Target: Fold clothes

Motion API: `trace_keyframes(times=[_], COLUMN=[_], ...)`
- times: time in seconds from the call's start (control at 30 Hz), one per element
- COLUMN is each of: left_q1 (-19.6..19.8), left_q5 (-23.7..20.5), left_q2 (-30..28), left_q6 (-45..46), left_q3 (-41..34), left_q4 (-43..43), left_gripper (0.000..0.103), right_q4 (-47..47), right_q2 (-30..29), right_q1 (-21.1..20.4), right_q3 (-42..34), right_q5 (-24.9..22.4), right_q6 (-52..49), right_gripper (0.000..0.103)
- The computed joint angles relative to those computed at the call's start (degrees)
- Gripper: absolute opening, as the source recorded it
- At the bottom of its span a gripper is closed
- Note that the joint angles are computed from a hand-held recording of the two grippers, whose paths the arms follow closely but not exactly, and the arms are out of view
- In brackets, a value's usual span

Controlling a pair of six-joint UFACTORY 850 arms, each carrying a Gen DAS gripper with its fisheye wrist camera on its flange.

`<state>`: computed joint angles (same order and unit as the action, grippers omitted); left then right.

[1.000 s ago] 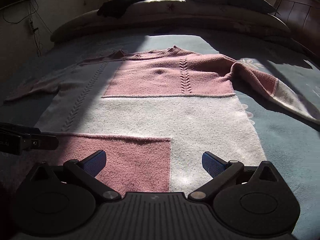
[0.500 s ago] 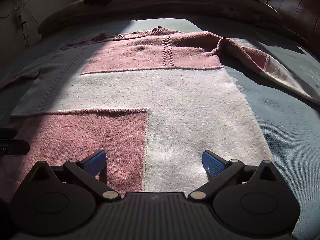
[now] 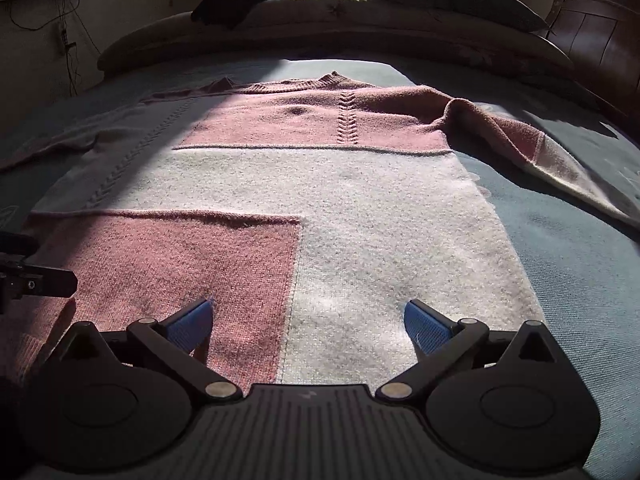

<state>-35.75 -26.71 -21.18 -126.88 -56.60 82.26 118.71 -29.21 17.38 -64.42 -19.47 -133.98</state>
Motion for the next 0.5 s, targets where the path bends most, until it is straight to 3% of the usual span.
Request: trace_keyframes(times=[0.3, 0.43, 0.5], left_q1=[-2.29, -1.36, -0.67], left_q5=[-5.64, -3.93, -3.49], left_q2=[-1.73, -0.64, 0.18], left_q6=[-0.08, -1.62, -8.07], left_q3=[-0.50, -0.92, -0.92], left_q4=[1.49, -1.69, 1.29], left_gripper=[0.102, 0.102, 0.102], right_q4=[15.49, 9.97, 6.34], right_q2=[1.92, 2.66, 2.56], right_q1=[-1.40, -2.30, -3.46], right_q3=[6.31, 6.08, 5.34], right_q5=[-8.57, -8.47, -10.71], right_q6=[-18.79, -13.77, -9.40], right_gripper=[0.103, 0.103, 0.103])
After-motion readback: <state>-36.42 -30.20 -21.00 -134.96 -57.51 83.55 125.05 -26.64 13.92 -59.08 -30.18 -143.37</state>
